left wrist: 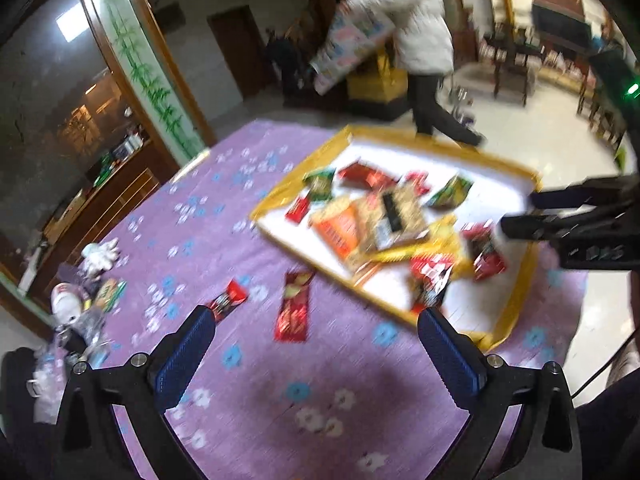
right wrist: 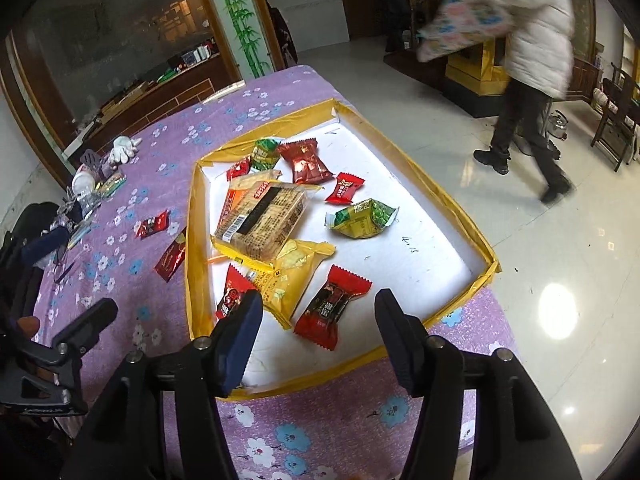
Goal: Organize snacks
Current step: 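Lift both open grippers away from the tray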
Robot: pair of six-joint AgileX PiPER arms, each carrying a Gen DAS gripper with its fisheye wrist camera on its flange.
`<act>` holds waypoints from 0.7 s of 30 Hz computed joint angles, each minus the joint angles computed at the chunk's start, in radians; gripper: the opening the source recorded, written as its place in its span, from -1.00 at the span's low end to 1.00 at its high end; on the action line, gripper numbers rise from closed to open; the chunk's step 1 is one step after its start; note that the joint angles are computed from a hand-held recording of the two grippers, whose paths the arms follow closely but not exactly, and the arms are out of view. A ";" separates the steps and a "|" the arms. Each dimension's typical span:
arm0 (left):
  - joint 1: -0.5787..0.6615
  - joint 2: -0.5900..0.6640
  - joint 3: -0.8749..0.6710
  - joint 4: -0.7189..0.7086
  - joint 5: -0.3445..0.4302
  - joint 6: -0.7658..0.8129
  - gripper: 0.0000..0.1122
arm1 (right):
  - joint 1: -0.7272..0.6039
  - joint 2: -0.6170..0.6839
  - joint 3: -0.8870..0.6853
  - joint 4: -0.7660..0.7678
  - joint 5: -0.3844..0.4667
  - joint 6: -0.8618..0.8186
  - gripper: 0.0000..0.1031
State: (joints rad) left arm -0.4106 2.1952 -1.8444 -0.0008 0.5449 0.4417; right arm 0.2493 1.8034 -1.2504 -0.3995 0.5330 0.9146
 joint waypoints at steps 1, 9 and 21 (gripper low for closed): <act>-0.001 -0.002 0.003 0.022 0.004 -0.015 0.82 | 0.002 0.002 -0.002 0.000 0.004 0.003 0.16; -0.010 -0.013 0.008 0.160 0.004 -0.157 0.82 | 0.025 0.007 -0.028 -0.017 0.033 0.009 0.16; 0.013 -0.015 0.044 0.362 0.001 -0.362 0.82 | 0.053 0.041 -0.092 0.045 0.070 -0.063 0.17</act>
